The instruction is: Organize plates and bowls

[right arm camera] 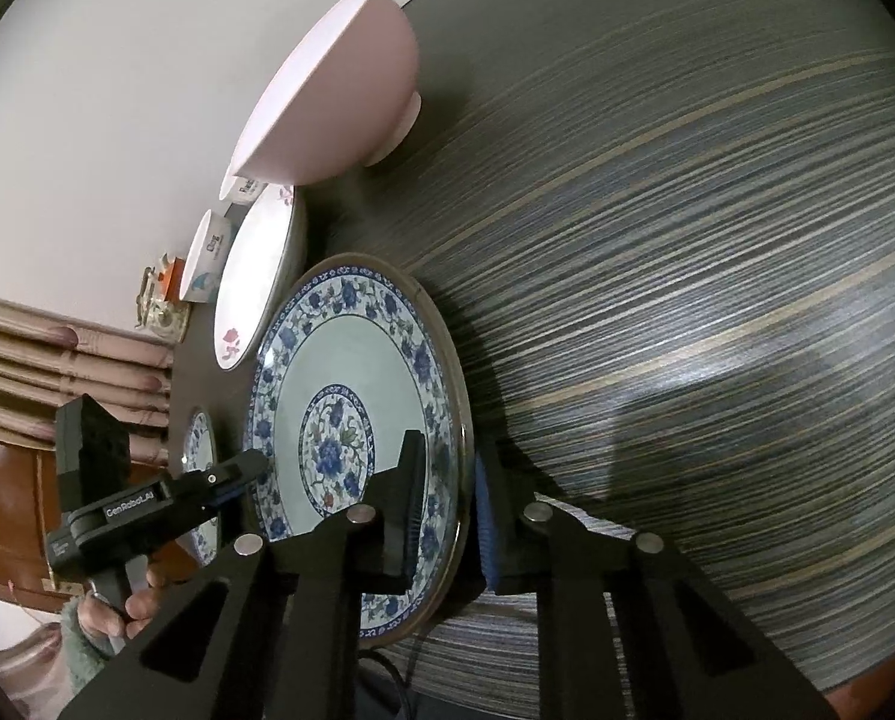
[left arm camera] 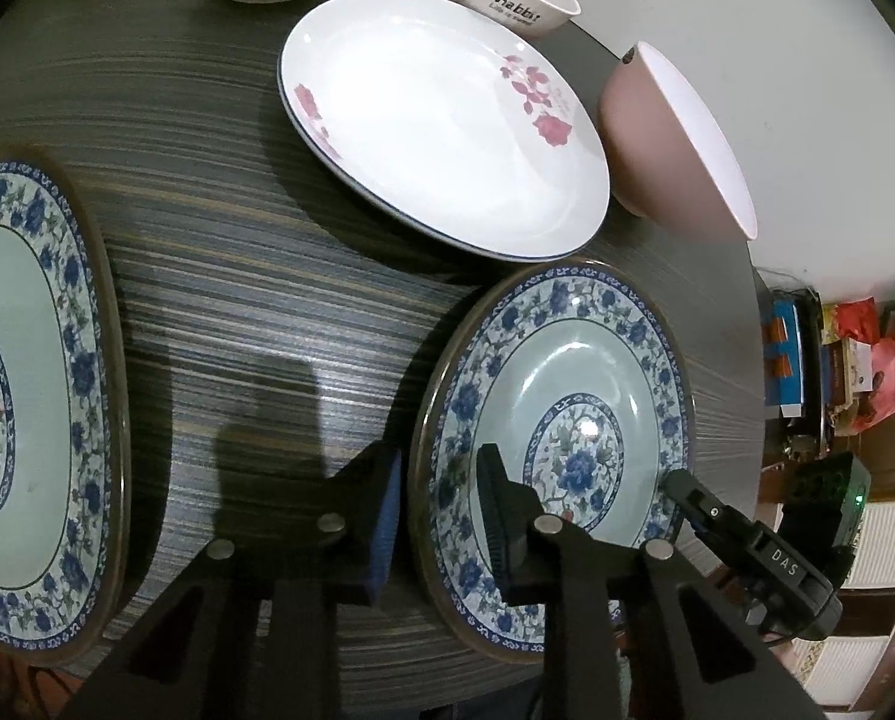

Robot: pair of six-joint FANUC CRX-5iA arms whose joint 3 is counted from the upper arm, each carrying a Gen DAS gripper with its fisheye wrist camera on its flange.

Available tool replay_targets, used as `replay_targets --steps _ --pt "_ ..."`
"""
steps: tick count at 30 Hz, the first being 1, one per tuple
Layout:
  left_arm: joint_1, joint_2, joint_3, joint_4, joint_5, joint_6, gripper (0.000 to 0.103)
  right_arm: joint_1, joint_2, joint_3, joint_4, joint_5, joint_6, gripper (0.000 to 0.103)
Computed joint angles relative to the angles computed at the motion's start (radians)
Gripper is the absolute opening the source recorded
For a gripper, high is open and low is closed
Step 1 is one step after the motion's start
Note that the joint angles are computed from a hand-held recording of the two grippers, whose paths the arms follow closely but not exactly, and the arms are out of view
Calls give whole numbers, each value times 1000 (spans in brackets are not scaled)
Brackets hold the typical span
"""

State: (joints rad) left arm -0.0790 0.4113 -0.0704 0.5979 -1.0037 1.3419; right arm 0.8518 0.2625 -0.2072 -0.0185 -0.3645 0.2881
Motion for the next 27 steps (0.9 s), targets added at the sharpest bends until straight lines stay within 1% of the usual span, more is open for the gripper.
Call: replay_targets --steps 6,10,15,27 --pt "-2 -3 10 -29 -2 5 18 3 3 -3 28 -2 -23 12" --pt "-2 -15 -1 -40 12 -2 18 8 8 -3 53 -4 -47 12" --pt "0 -41 -12 -66 24 -3 17 10 18 18 34 -24 -27 12" --pt "27 -97 -47 -77 19 -6 17 30 14 44 2 -51 17 12"
